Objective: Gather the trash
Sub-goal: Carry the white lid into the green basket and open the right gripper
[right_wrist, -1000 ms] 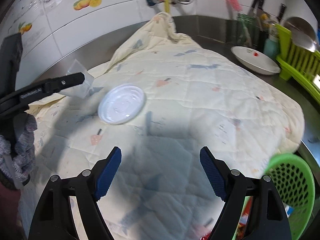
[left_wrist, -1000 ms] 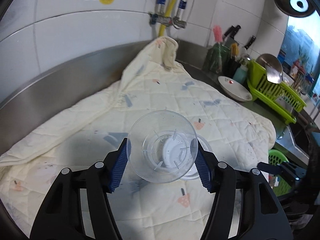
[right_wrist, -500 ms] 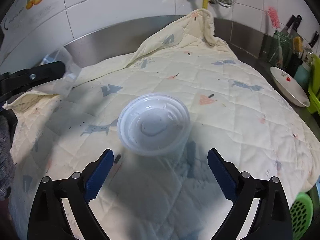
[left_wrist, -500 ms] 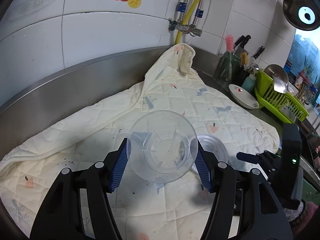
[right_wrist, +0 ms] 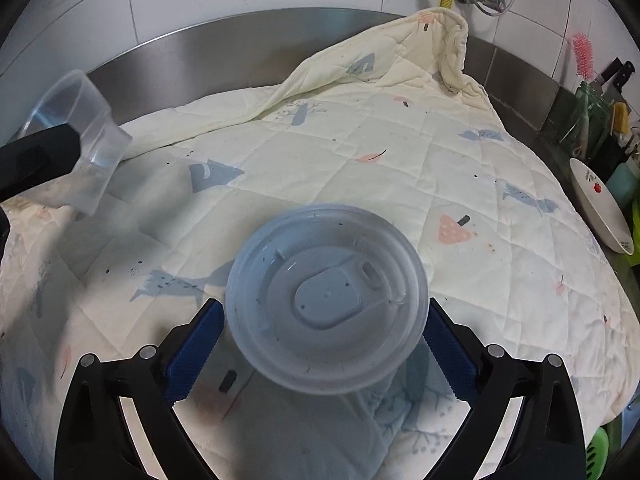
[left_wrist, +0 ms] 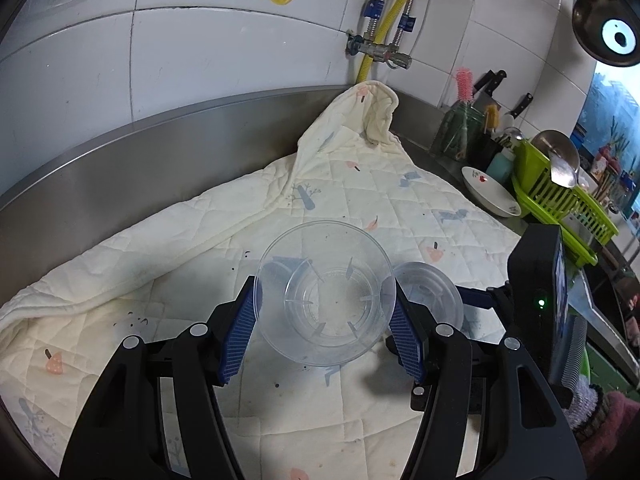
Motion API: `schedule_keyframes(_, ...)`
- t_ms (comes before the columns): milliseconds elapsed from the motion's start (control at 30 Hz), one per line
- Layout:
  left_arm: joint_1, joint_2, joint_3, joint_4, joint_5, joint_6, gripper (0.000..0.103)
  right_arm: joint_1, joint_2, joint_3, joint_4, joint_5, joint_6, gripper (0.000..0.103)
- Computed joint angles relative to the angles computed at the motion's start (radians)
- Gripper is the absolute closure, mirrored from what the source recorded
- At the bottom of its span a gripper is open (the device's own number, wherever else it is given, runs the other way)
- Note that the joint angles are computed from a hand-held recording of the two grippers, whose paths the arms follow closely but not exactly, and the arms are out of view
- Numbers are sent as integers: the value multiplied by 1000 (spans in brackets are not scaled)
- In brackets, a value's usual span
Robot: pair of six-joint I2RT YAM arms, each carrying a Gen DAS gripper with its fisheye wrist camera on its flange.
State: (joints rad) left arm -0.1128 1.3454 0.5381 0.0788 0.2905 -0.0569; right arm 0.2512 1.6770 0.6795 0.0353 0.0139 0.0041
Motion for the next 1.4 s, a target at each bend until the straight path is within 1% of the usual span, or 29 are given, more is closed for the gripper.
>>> schedule_keyframes(500, 35, 28, 1, 8, 25, 8, 42, -4, 67, 57, -12, -10, 16, 9)
schedule_keyframes(567, 37, 26, -1, 6, 26, 10, 42, -5, 62, 53, -6, -10, 20, 10)
schedule_keyframes(600, 38, 23, -2, 5, 28, 9, 42, -5, 60, 51, -6, -9, 21, 12)
schedule_keyframes(833, 32, -11, -18, -8, 28, 6, 42, -3, 9, 6, -2, -8, 34, 13)
schedule_keyframes(1000, 9, -69, -40, -33, 25, -5, 42, -8, -92, -66, -10, -23, 47, 13)
schedule_keyframes(1167, -44, -153, -72, -68, 4, -21, 42, -6, -231, -154, -37, -22, 64, 13)
schedule_keyframes(1367, -144, -262, -113, -119, -36, -64, 42, -48, -516, -292, -147, -29, 81, 13)
schedule_keyframes(1400, -173, -283, -120, -127, -51, -74, 42, -66, -596, -321, -188, -34, 82, 13)
